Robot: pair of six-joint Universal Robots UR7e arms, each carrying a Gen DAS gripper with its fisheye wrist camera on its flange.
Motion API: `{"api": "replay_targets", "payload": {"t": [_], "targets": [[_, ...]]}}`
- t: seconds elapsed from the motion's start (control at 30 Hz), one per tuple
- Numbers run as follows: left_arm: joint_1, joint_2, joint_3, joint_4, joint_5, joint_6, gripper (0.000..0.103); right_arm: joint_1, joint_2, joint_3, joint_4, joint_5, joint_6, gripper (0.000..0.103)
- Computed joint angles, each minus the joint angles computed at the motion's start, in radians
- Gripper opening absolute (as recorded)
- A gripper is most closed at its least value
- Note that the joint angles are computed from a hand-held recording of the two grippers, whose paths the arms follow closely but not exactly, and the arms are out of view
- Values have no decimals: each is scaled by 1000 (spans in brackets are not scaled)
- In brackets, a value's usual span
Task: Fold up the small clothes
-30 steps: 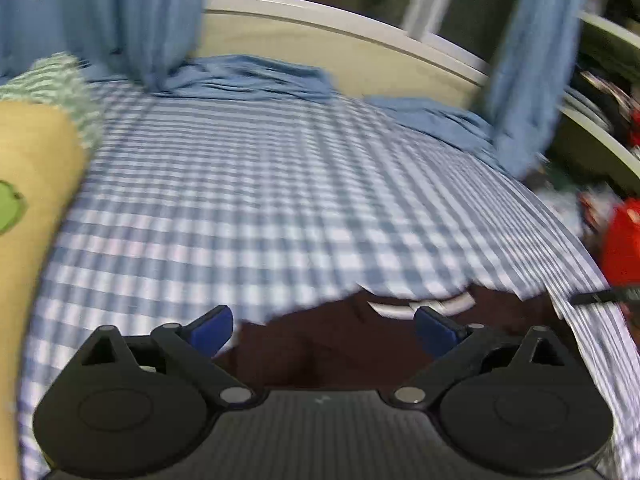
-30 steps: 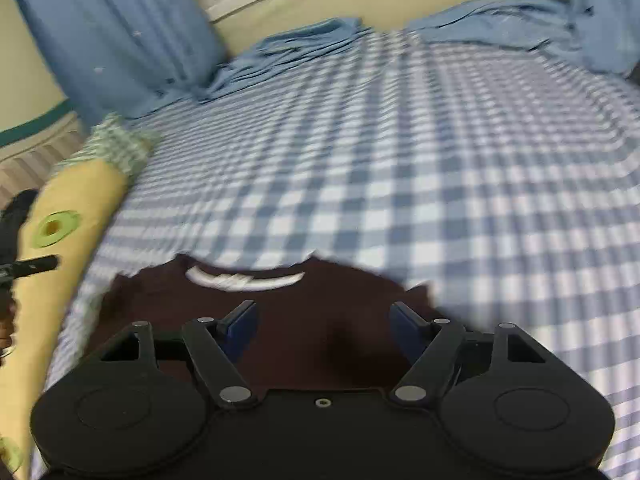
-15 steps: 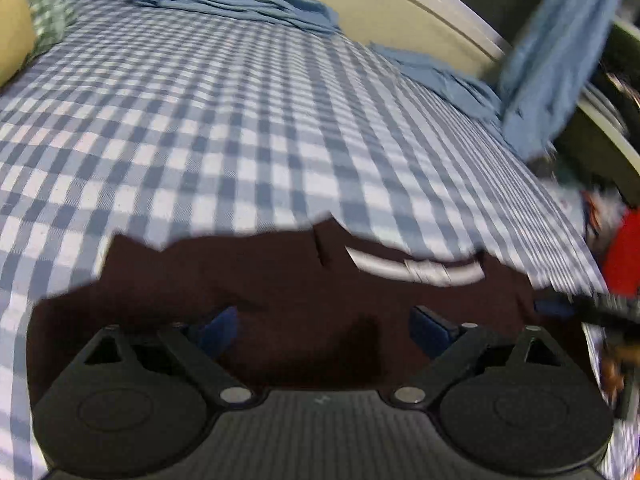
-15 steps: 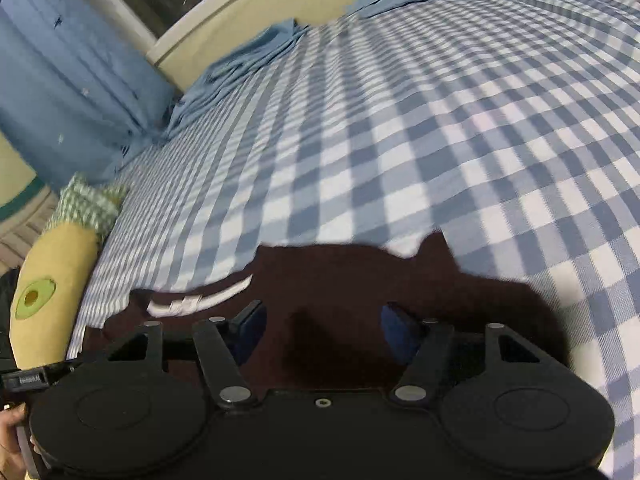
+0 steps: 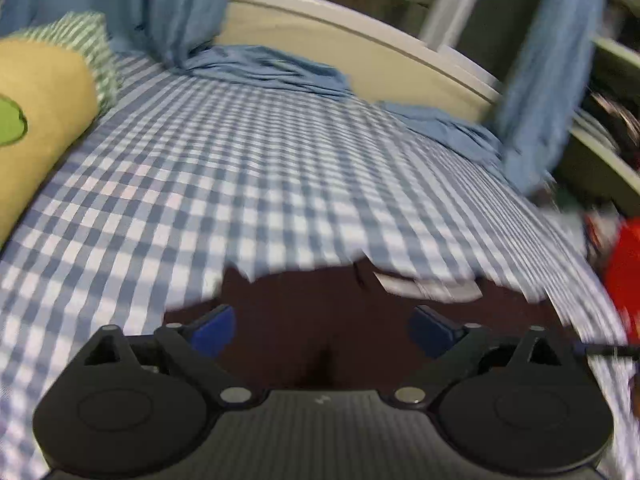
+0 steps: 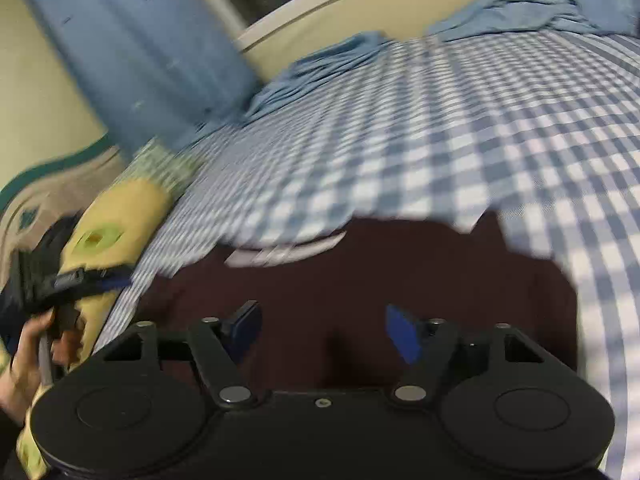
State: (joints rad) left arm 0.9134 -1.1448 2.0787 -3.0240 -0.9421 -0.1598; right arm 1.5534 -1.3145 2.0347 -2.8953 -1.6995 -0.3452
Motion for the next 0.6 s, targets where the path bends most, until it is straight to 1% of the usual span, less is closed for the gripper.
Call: {"api": "replay_targets", "payload": {"t": [0.07,0.13,0.17,0.2,0.23,0.27,0.33,0.37,0.43,0.47,0.53,0.6], "targets": [[-53,-61,90,11,-18,-5,98,12,-67,70,6,12,-31,74],[-97,-119,174,16,-36,-53,99,10,-148,149,8,40,-54,77],[-116,-147,216,24,-40,-82,99,15,-184,182,3,32,-55,79],[-138,-166,248,36,-15,-113,99,17,-215,215,-17,11,-57,79],[-165,-193,288,51,26,-153,99,18,-248,249,-40,-15,-58,79],[-184,-231,323,74,44,-191,99,19,-268,269,-54,-35,-54,79],[-201,-314,385,89,56,-264,98,-7,-345,313,-54,-58,-13,79],[-205,-369,416,97,58,-306,98,-27,-384,328,-39,-52,10,79],[-177,-457,458,82,36,-362,99,-89,-475,349,28,-22,57,79],[-150,-494,471,76,3,-391,99,-119,-508,357,54,-7,68,79],[-68,-525,479,44,-81,-436,99,-181,-565,380,81,20,90,80],[-10,-514,486,2,-154,-457,99,-262,-612,401,129,93,122,80]]}}
